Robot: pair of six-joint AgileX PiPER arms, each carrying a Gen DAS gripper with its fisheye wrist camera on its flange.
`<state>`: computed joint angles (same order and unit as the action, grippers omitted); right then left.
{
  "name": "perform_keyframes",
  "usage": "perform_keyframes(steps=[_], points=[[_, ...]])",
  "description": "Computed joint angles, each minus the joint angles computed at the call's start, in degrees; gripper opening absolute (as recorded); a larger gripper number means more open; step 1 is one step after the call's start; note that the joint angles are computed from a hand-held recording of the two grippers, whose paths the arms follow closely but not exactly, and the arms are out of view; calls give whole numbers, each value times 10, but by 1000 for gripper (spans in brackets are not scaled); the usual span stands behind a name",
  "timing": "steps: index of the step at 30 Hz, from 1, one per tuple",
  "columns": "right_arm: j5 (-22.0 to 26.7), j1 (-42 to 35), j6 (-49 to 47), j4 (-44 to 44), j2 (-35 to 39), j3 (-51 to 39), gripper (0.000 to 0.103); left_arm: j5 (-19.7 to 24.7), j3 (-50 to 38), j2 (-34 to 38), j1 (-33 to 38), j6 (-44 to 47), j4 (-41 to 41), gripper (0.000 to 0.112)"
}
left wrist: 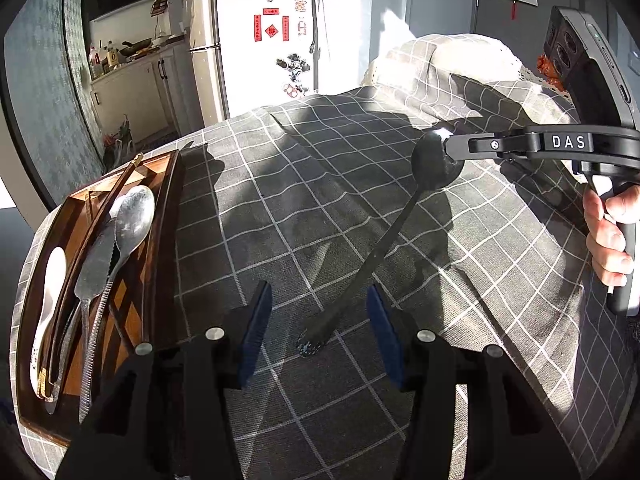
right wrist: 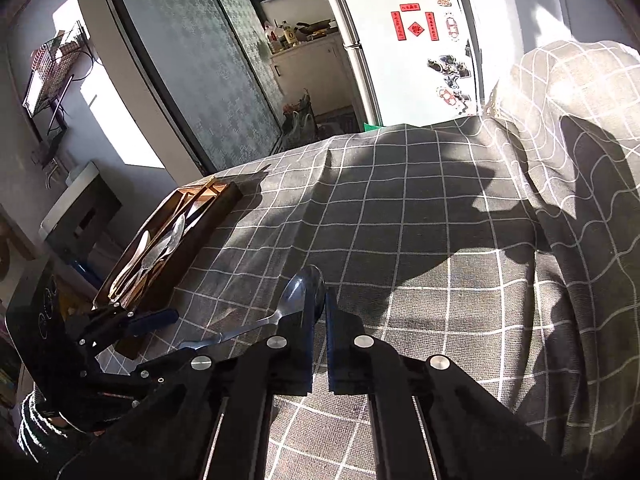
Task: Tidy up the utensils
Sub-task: 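Close the left gripper on the metal spoon handle and lift it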
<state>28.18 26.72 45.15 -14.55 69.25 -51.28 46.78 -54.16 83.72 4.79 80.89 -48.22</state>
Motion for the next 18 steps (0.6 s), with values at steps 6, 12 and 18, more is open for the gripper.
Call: perform_keyframes(steps=[6,12,18], points=[[33,36,-27,-4,-29,-38,1,-4,8,-10,-2,19,-10,53],[87,100,16,-66,-27,-91,1,30,0,-14,5,33,-16,41],[121,142,39,-99,2,-147,1,64,0,-28,30,50,-23,15]])
